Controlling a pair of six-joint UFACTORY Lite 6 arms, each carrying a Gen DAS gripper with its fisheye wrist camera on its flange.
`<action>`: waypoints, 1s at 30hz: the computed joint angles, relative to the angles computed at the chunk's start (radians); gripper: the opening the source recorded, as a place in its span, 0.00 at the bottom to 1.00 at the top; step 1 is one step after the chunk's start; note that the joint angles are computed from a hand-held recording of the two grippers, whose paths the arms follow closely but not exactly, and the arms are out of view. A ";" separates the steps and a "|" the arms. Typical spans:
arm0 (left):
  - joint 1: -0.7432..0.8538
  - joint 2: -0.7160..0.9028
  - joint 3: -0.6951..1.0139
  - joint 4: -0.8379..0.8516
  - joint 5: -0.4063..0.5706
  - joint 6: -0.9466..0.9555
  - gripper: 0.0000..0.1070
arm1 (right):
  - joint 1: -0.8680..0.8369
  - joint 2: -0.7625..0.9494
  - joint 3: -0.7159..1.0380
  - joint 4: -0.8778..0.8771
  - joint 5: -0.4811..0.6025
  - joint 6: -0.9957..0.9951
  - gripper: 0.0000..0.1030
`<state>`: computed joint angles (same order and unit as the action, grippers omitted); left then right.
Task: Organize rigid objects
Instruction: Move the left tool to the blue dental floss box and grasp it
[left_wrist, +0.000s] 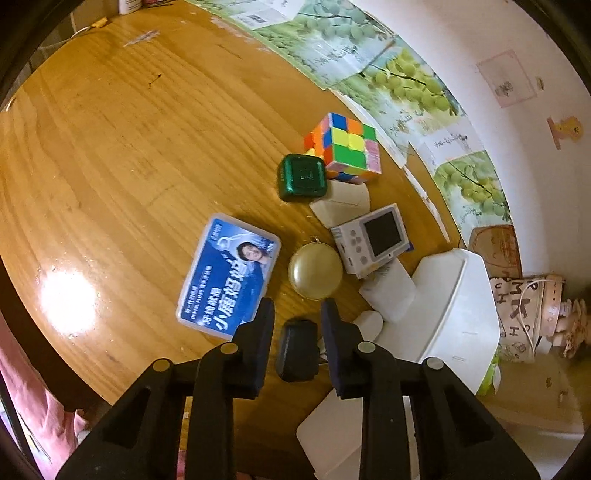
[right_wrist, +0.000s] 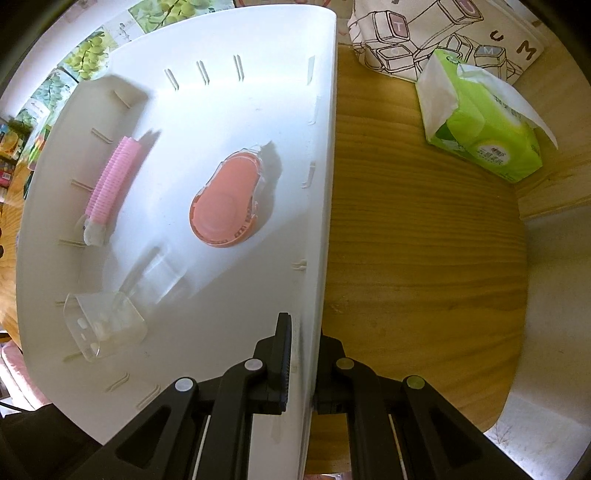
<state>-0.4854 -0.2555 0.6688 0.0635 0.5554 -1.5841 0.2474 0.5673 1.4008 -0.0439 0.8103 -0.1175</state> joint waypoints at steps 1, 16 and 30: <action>0.002 -0.008 -0.009 -0.009 0.003 0.006 0.28 | -0.001 -0.001 -0.002 -0.001 0.000 -0.003 0.08; 0.067 -0.001 -0.104 -0.116 -0.007 0.113 0.66 | 0.010 0.001 -0.010 -0.010 -0.006 0.006 0.08; 0.120 0.150 -0.095 -0.172 -0.038 0.240 0.72 | 0.007 0.054 0.020 -0.013 -0.004 0.017 0.08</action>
